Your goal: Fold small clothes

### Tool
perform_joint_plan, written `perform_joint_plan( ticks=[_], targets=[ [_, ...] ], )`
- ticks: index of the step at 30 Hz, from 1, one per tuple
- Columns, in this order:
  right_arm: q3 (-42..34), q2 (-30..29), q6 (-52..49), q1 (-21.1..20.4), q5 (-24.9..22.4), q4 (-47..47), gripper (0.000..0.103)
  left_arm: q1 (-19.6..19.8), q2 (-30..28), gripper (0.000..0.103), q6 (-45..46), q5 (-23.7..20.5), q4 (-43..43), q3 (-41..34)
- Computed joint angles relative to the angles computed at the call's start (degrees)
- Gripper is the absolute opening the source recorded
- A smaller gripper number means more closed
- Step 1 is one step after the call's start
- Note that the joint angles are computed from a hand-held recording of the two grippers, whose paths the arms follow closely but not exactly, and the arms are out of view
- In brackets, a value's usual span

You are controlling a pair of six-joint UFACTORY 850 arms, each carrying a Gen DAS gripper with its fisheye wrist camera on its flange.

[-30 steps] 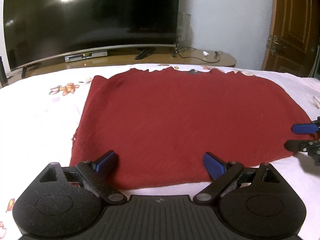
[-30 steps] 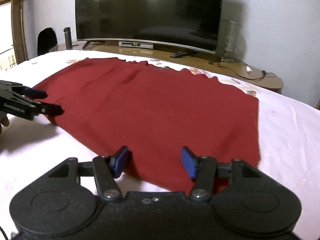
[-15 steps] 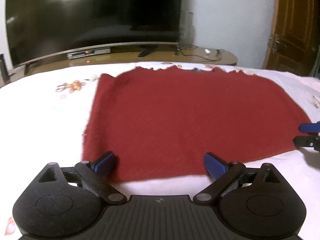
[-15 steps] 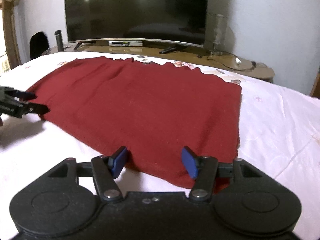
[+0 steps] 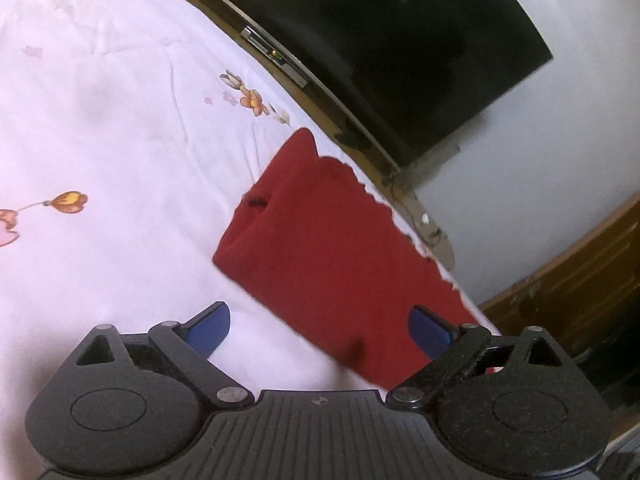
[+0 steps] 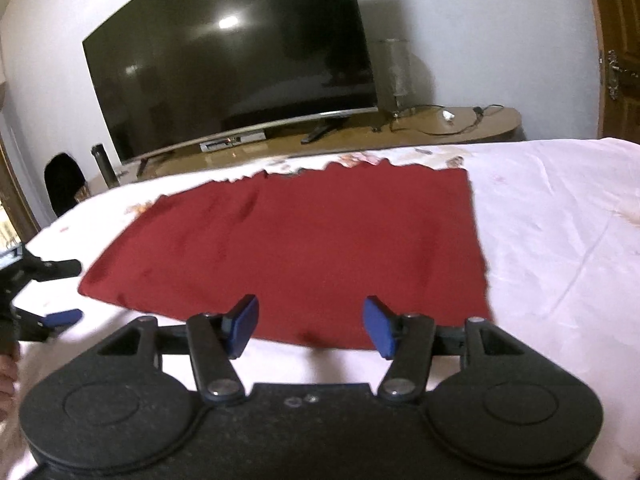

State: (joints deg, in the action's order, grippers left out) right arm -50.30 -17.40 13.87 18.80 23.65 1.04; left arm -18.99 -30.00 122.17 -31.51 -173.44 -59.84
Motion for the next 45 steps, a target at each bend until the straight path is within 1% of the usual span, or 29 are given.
perform_joint_plan(
  ticks=[6,9,11,13,16,17,18,19,20,21,22,23,24,26,29,30,31,33,35,36,38,40,41,42,43,45],
  targets=[
    [-2.78,-1.78,2.87,0.62,-0.15,-2.41,0.057,0.07,-2.22,0.095,-2.06,-3.32,0.54,-1.83],
    [-3.86,-2.65,4.03,0.72,-0.50,-3.00,0.057,-0.31,-3.35,0.095,-0.17,-2.41,-1.12,-3.70],
    [-4.67,-3.37,4.86,0.68,-0.83,-3.52,0.057,-0.38,-3.98,0.094,0.25,-2.62,-2.29,-4.59],
    [-5.67,-4.20,5.93,0.63,-1.23,-4.48,0.057,-0.26,-4.59,0.093,-0.40,-4.82,-3.39,-4.74],
    [-7.54,-5.66,6.77,0.66,-1.44,-5.93,0.057,-0.02,-5.60,0.078,-1.47,-6.46,-4.74,-5.29],
    [-8.37,-6.27,6.28,0.68,-1.49,-5.65,0.057,0.05,-5.90,0.067,-1.46,-5.85,-5.13,-5.66],
    [-9.02,-6.75,6.64,0.63,-1.54,-6.06,0.051,0.20,-6.28,0.056,-1.69,-5.14,-5.02,-6.14],
    [-10.17,-7.60,7.95,0.51,-1.78,-7.51,0.041,0.41,-6.78,0.050,-2.22,-4.46,-4.82,-6.66],
    [-11.08,-8.27,9.09,0.47,-2.12,-8.86,0.037,0.65,-7.25,0.038,-2.78,-3.72,-4.50,-7.22],
    [-12.20,-9.05,9.93,0.49,-2.66,-9.97,0.031,0.90,-7.63,0.025,-3.66,-3.30,-4.13,-7.55],
    [-13.59,-10.05,10.67,0.57,-2.95,-11.26,0.027,1.21,-8.15,0.018,-4.85,-3.09,-3.51,-7.91],
    [-14.54,-10.78,10.35,0.73,-2.98,-11.47,0.026,1.52,-8.36,0.011,-6.36,-3.75,-2.52,-7.65],
    [-15.68,-11.58,9.45,0.98,-3.20,-11.11,0.025,1.79,-8.53,0.009,-7.41,-5.92,-1.47,-7.02],
    [-18.15,-13.33,8.90,1.35,-3.73,-11.28,0.023,1.66,-8.24,0.009,-6.17,-8.09,-1.63,-6.05],
    [-21.29,-15.65,5.55,1.99,-5.56,-8.48,0.015,1.66,-8.12,0.009,-5.84,-10.53,-1.79,-5.28],
    [-22.34,-16.45,4.58,2.21,-6.40,-7.89,0.011,1.68,-8.13,0.009,-5.90,-11.22,-1.76,-5.08],
    [-23.22,-17.15,2.79,2.44,-7.39,-6.88,0.009,1.72,-8.10,0.009,-5.81,-12.31,-1.73,-4.64],
    [-25.15,-18.86,-4.49,3.11,-10.64,-1.10,0.006,1.84,-8.38,0.009,-5.88,-13.28,-1.47,-4.67],
    [-24.49,-19.18,-12.81,3.73,-8.80,5.81,0.005,2.01,-8.63,0.009,-6.32,-12.67,-1.28,-5.10],
    [-24.09,-19.13,-15.90,4.04,-7.97,8.35,0.005,2.11,-8.74,0.009,-6.90,-11.20,-0.77,-5.64],
    [-23.55,-19.00,-16.67,4.22,-7.00,9.23,0.005,2.12,-8.56,0.009,-6.79,-9.36,-0.41,-6.05],
    [-23.22,-19.01,-15.37,4.15,-6.23,8.40,0.005,2.01,-8.14,0.009,-5.42,-8.67,-0.73,-6.07],
    [-23.06,-18.95,-15.47,4.18,-5.90,8.44,0.005,1.98,-7.85,0.009,-5.50,-10.48,-0.94,-5.61],
    [-22.92,-19.00,-16.09,4.23,-5.43,8.77,0.005,2.01,-7.46,0.009,-5.87,-13.29,-0.48,-5.09],
    [-22.76,-18.99,-16.23,4.26,-5.02,8.80,0.005,1.91,-6.89,0.009,-4.74,-14.03,-0.05,-5.22],
    [-22.68,-19.05,-14.34,4.08,-4.61,7.39,0.005,1.68,-5.74,0.009,-1.11,-13.18,2.52,-6.71]
  ],
)
